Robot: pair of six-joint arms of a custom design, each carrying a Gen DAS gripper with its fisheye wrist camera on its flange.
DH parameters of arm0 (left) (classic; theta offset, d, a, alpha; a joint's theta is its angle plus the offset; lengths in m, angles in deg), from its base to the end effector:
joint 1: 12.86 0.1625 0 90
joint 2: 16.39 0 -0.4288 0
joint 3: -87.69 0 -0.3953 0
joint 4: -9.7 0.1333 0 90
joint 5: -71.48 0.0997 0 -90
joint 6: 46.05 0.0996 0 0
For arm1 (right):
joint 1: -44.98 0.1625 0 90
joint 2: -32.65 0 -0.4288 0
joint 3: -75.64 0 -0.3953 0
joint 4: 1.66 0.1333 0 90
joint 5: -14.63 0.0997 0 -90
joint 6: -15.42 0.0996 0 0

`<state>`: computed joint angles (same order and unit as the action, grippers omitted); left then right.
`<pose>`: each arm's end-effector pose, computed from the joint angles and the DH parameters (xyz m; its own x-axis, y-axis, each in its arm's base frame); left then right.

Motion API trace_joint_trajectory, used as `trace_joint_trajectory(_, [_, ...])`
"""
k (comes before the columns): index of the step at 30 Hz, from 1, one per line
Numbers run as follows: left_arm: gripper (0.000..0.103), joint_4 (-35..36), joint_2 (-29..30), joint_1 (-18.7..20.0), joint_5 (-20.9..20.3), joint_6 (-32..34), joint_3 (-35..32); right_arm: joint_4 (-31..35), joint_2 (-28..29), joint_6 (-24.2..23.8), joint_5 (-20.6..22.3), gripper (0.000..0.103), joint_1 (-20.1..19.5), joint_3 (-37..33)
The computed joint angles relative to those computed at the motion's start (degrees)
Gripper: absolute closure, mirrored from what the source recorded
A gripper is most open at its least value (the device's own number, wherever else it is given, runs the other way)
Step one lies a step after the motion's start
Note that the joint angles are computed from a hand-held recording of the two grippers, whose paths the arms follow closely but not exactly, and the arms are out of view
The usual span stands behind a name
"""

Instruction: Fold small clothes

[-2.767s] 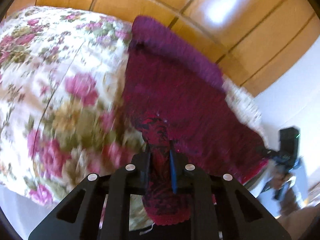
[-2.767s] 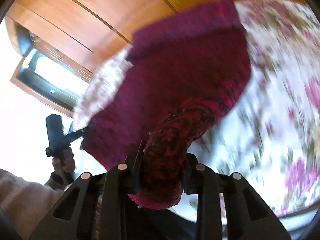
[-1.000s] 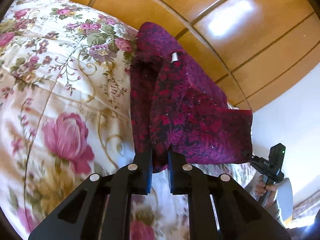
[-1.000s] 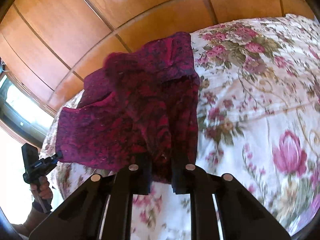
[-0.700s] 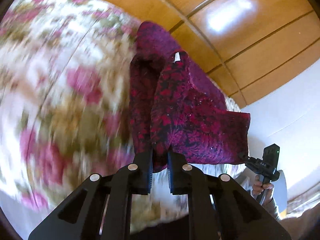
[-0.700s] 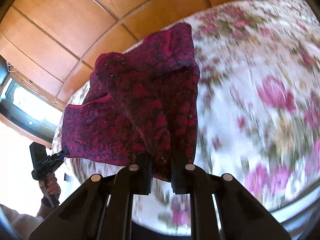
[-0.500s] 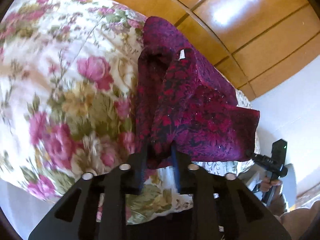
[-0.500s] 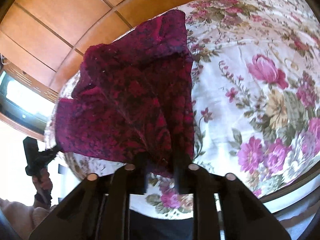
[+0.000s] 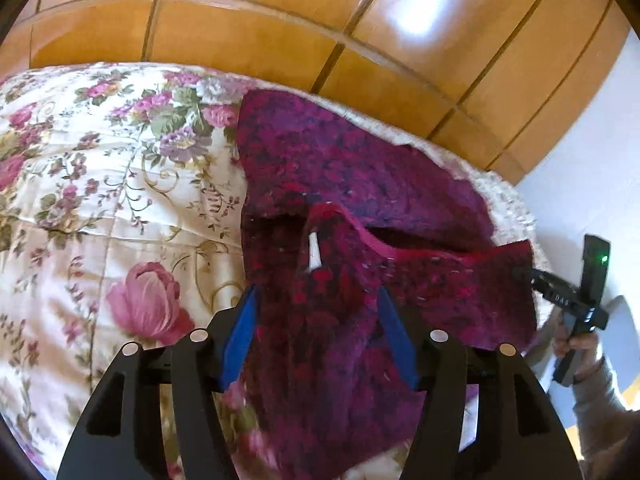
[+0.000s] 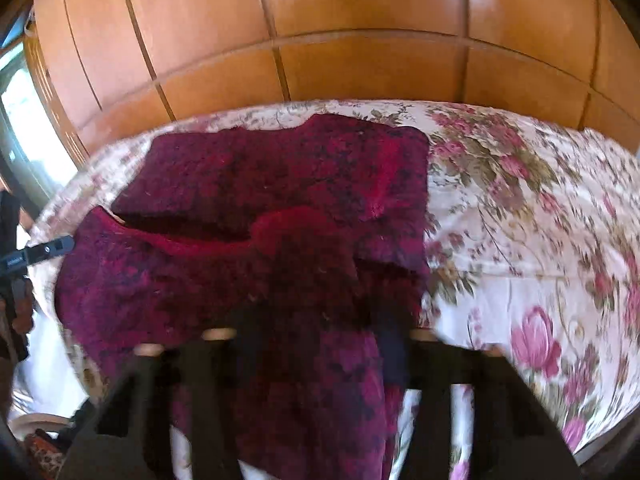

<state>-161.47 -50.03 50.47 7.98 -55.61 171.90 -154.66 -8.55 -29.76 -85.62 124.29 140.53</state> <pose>-0.1730 -0.7404 0.0687 -0.9533 0.0682 -0.2942 0.2312 0.7915 -0.5658 -0.0393 -0.8310 0.2734 -0.7687 -0.3326 0.5464 -0.5699 0.7440 -0.3489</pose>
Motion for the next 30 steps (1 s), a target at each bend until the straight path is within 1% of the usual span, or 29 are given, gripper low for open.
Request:
trace_joint_trajectory(1, [0.044,2.2,0.8,0.6,-2.0,0.8,-1.7,-0.1,1.6,-0.2,-1.8,0.08,0.3,-1.8])
trace_joint_trajectory(2, [0.045,2.8,0.8,0.7,-2.3,0.7,-1.8,0.3,2.7,0.0,-2.5,0.081,0.2,-3.3])
trace_joint_trajectory(3, [0.056,3.2,1.4,0.7,-1.5,0.5,-2.6,1.2,3.7,0.7,-3.0,0.082,0.0,-5.0])
trace_joint_trajectory(4, [0.078,3.1,1.7,0.6,-1.0,0.6,-2.9,2.7,5.0,2.1,-3.5,0.082,-0.4,-7.1])
trace_joint_trajectory(5, [0.083,2.5,2.3,0.2,1.0,1.5,-3.3,3.9,5.7,2.8,-3.5,0.081,-0.7,-8.4])
trace_joint_trajectory(6, [0.086,1.6,2.8,-0.4,3.6,2.4,-3.5,4.6,6.2,3.3,-3.3,0.081,-1.0,-9.2])
trace_joint_trajectory(7, [0.087,1.1,3.2,-0.7,5.2,2.7,-3.7,5.6,6.6,4.1,-2.6,0.081,-1.4,-10.0])
trace_joint_trajectory(10, [0.088,-1.5,4.1,-2.4,10.8,4.3,-3.0,5.5,6.0,4.0,-1.7,0.081,-1.7,-9.2])
trace_joint_trajectory(11, [0.088,-2.3,4.5,-3.2,13.0,5.2,-3.0,5.3,5.8,3.7,-1.8,0.081,-1.7,-8.9])
trace_joint_trajectory(13, [0.088,-4.7,4.7,-4.5,16.1,6.5,-1.9,4.3,5.3,3.0,-2.1,0.081,-1.5,-7.8])
trace_joint_trajectory(17, [0.088,-7.0,4.6,-6.0,19.2,8.1,-0.8,1.7,3.6,2.3,-2.1,0.082,-0.9,-4.7])
trace_joint_trajectory(20, [0.088,-8.3,4.1,-6.9,20.2,9.1,0.1,-0.4,1.6,1.5,-1.5,0.083,-0.5,-1.8])
trace_joint_trajectory(24, [0.088,-9.9,2.9,-7.7,20.1,8.9,2.0,-1.6,-0.7,0.6,-0.2,0.084,0.0,0.8])
trace_joint_trajectory(27, [0.088,-12.7,2.1,-8.3,19.9,10.1,3.5,-1.7,-2.3,0.6,1.1,0.084,0.3,2.2])
trace_joint_trajectory(30, [0.088,-13.8,1.5,-8.6,19.7,11.4,3.6,-0.7,-3.3,1.4,3.2,0.084,0.6,2.1])
